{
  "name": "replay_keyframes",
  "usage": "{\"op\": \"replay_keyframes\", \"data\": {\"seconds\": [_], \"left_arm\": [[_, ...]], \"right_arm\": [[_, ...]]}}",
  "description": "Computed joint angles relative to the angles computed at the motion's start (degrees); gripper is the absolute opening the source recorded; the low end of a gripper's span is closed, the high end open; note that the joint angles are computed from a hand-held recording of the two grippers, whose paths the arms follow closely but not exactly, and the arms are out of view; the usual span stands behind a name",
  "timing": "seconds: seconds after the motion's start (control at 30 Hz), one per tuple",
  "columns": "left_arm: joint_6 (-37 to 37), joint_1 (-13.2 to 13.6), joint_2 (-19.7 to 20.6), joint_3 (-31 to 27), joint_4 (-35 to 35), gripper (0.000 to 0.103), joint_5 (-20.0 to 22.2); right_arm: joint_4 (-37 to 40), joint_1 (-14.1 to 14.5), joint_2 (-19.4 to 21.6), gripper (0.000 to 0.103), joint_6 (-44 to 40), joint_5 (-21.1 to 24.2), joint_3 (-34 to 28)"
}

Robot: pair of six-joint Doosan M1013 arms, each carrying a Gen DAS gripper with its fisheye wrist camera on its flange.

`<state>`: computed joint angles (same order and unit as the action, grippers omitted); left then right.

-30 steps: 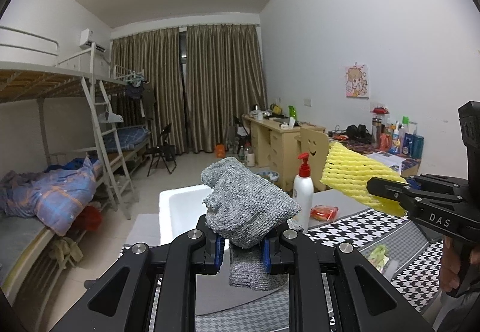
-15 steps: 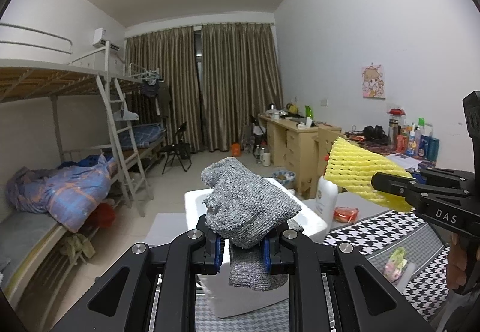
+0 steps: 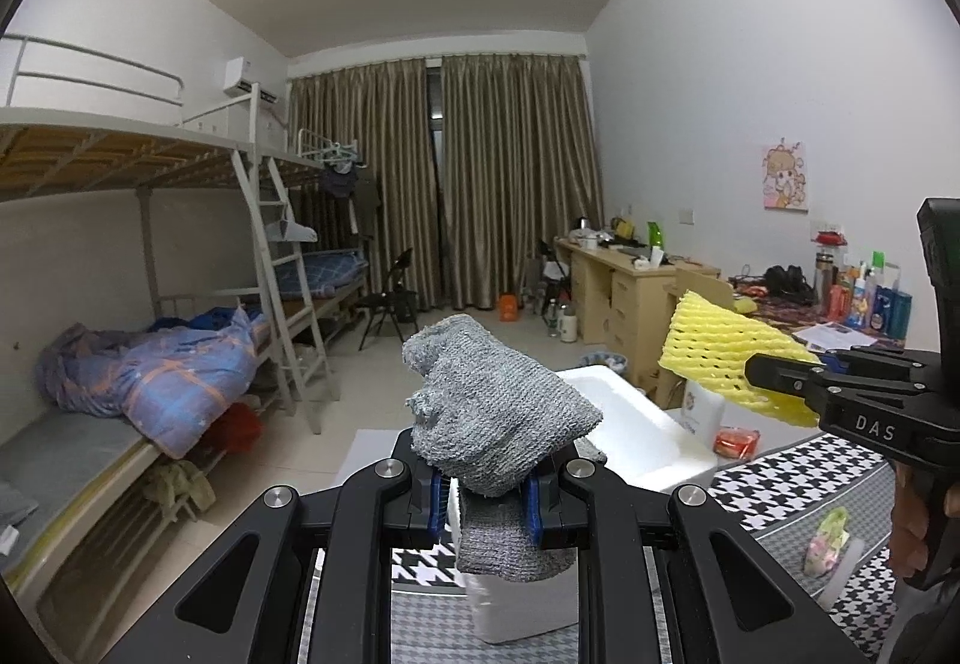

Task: Organize soft objects
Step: 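Carry sock in left tool while right tool carries net over foam box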

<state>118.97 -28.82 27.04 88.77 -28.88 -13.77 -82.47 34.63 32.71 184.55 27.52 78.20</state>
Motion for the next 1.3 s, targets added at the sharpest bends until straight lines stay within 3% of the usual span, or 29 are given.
{"op": "replay_keyframes", "data": {"seconds": [0.17,0.53,1.3], "left_arm": [[3.9,0.1,-0.1,0.3,-4.5,0.02,-0.8],[23.5,-1.2,0.3,0.5,-26.4,0.02,-6.0],[32.3,-1.0,0.4,-0.3,-37.6,0.02,-7.3]], "right_arm": [[2.6,-0.2,0.8,0.022,-3.9,-0.9,-1.6],[7.2,-0.5,2.2,0.022,-10.0,-2.4,-4.0],[22.1,-1.3,5.6,0.022,-25.1,-2.4,-10.0]]}}
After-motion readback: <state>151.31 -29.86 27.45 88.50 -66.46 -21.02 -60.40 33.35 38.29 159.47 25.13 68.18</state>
